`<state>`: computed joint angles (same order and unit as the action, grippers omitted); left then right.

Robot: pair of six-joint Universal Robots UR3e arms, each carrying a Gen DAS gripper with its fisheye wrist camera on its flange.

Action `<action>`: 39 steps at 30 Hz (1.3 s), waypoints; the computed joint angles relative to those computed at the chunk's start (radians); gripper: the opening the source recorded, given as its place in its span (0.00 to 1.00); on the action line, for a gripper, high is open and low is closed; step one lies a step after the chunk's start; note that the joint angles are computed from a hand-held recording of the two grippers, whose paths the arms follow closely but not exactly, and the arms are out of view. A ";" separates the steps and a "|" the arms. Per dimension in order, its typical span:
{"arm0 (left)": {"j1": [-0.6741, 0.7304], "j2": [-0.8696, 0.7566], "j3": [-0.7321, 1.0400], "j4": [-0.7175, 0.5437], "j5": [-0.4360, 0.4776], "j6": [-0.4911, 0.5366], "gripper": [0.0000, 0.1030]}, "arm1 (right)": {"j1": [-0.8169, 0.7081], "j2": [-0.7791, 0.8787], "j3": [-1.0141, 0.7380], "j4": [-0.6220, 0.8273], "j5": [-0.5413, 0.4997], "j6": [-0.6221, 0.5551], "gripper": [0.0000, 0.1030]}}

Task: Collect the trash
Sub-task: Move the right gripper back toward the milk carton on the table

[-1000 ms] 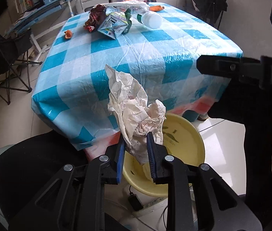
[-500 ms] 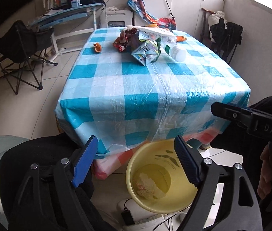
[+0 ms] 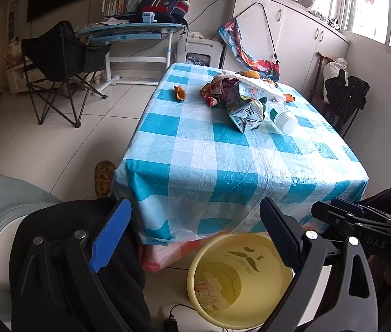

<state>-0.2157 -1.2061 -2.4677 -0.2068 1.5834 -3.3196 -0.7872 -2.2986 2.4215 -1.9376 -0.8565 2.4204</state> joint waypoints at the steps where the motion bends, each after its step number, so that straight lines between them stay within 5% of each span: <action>1: 0.000 0.003 -0.004 0.009 0.006 -0.004 0.88 | 0.004 -0.002 0.002 -0.004 -0.002 0.002 0.68; 12: 0.091 0.083 -0.052 0.023 -0.016 -0.057 0.88 | 0.018 -0.028 0.010 -0.015 0.006 -0.003 0.68; 21: 0.042 0.060 -0.050 0.075 0.060 -0.068 0.89 | -0.022 -0.166 0.041 -0.004 0.058 -0.028 0.71; 39: -0.052 0.000 -0.037 0.150 0.181 -0.064 0.91 | 0.014 -0.149 0.055 -0.074 0.046 -0.006 0.72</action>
